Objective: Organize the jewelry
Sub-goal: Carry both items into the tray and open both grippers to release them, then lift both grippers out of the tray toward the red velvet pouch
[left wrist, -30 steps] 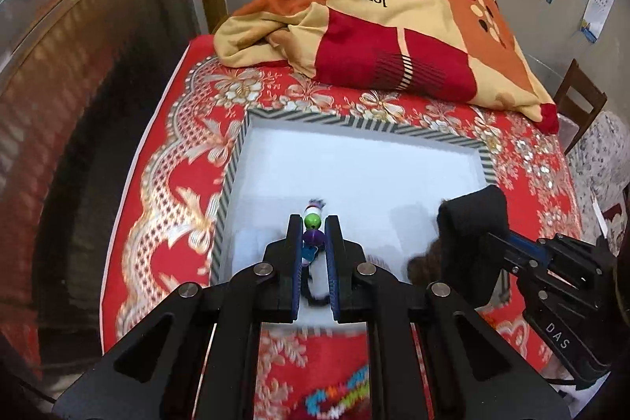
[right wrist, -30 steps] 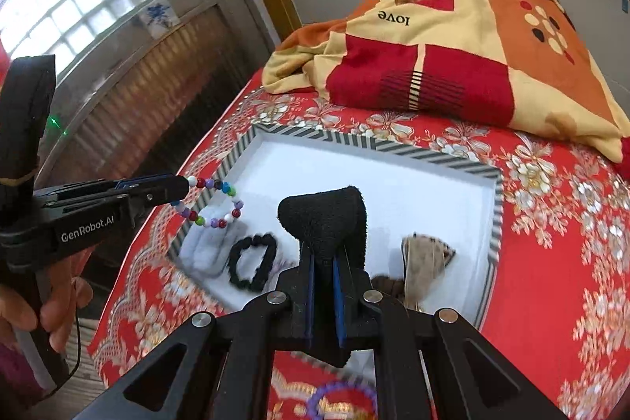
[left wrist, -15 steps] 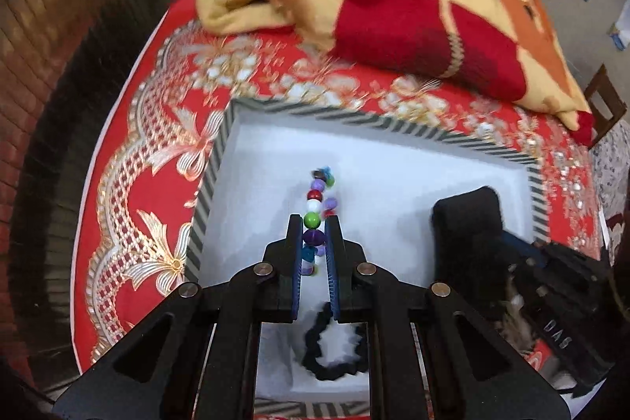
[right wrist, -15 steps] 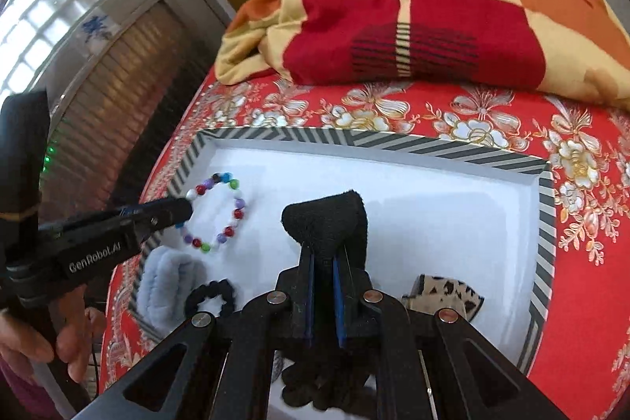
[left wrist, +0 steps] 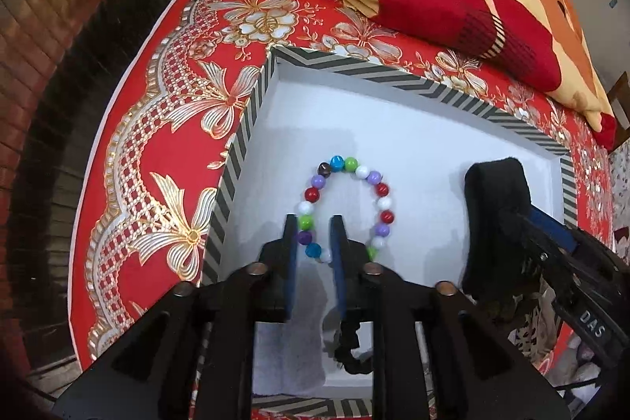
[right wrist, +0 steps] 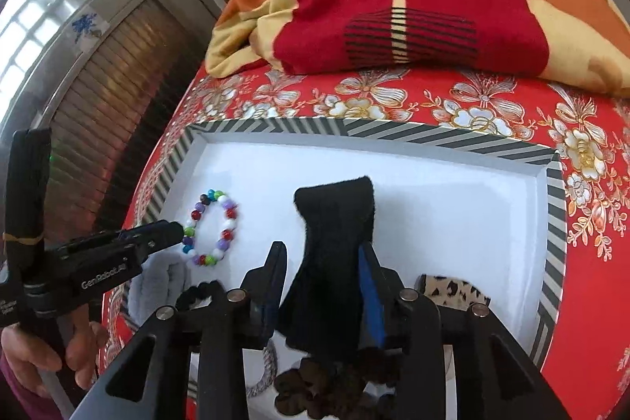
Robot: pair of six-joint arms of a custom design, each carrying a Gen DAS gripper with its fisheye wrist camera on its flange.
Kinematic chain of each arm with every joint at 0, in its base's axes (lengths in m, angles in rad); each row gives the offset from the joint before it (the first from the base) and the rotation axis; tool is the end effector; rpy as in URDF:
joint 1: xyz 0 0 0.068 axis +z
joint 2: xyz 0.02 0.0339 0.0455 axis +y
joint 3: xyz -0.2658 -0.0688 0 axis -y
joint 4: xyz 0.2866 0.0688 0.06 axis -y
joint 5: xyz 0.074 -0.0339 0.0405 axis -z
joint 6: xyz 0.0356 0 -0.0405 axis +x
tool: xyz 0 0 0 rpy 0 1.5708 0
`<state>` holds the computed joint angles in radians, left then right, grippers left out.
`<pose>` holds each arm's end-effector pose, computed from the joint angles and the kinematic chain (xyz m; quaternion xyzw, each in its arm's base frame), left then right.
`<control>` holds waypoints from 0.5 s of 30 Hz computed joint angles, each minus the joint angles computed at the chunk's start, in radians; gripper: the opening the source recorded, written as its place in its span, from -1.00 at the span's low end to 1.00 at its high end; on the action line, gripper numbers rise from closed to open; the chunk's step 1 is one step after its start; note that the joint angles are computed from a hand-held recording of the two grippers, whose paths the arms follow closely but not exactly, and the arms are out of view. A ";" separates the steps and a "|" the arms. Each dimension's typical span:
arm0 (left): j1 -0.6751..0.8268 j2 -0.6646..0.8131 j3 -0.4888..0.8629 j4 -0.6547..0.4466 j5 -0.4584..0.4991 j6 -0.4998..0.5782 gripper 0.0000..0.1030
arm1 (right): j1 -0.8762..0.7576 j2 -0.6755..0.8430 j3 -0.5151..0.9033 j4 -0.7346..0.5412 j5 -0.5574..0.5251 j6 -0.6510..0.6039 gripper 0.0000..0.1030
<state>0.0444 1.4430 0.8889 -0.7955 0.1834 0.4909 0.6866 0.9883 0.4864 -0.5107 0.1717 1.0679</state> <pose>0.2853 0.0062 0.1710 0.2290 0.9629 -0.0587 0.1301 0.1676 0.1295 0.1577 0.2047 0.9359 0.1584 0.2388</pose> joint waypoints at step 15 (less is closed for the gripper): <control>0.101 -0.304 -0.135 -0.096 0.061 0.090 -0.01 | 0.425 -0.080 0.131 -0.327 0.300 0.314 -0.24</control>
